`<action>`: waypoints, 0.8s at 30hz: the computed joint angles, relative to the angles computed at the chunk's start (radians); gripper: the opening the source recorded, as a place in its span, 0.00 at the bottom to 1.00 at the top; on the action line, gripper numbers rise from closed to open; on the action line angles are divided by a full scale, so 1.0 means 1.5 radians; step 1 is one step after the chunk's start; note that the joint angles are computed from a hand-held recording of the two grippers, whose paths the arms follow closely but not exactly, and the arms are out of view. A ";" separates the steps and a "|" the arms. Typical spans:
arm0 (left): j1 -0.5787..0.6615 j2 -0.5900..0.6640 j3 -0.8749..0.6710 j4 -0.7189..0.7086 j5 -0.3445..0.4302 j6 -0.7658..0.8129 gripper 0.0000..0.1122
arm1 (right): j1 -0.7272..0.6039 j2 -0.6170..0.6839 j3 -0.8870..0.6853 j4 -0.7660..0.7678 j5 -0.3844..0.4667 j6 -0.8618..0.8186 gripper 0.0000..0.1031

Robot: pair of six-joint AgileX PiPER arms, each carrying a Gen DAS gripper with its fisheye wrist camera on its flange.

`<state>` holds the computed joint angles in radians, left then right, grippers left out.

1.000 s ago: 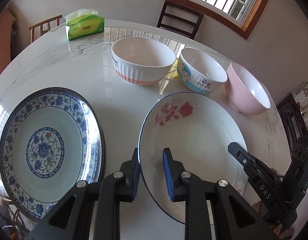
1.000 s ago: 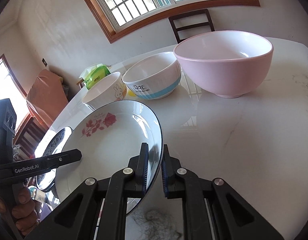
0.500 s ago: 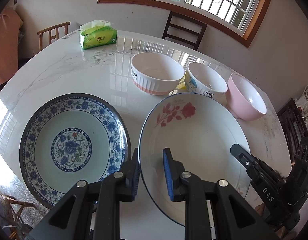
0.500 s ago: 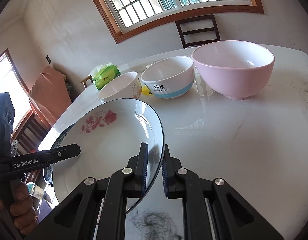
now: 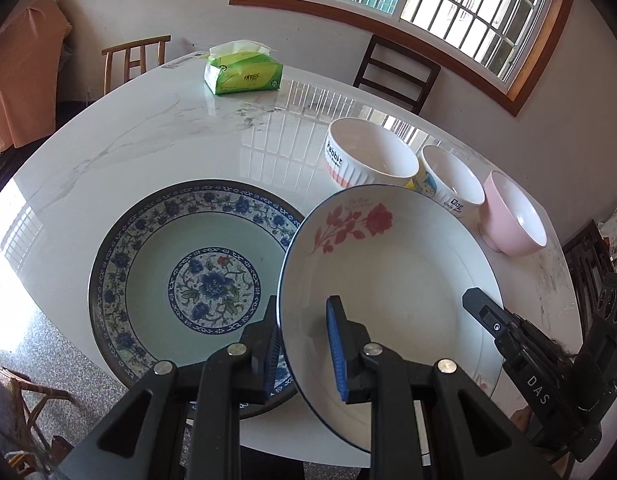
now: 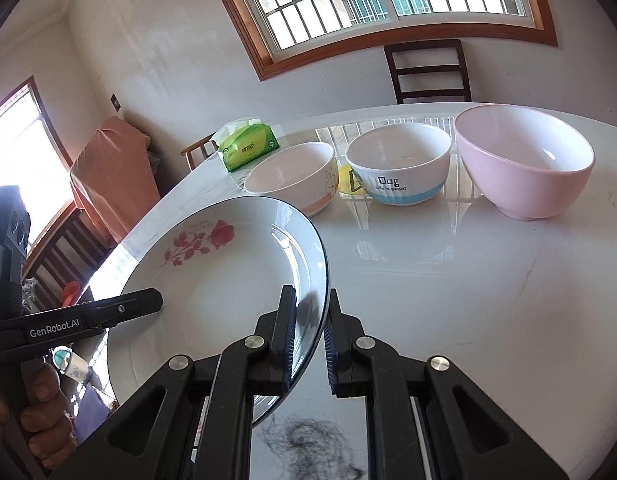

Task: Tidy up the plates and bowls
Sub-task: 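Carry the pink-flower plate with both tools and lower it onto the plate stack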

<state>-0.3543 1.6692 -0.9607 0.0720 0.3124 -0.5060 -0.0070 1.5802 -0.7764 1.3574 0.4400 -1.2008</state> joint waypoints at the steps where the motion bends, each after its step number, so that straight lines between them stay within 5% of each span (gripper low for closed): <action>1: 0.008 -0.004 0.006 -0.009 -0.001 0.010 0.20 | 0.010 0.001 -0.003 -0.004 -0.004 0.007 0.12; 24: 0.138 -0.055 0.074 -0.162 -0.010 0.202 0.20 | 0.163 0.039 -0.062 -0.114 -0.061 0.158 0.13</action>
<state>-0.1469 1.5864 -0.8491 -0.1711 0.2971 -0.2028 0.2374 1.6394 -0.8690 1.1868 0.3479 -0.9634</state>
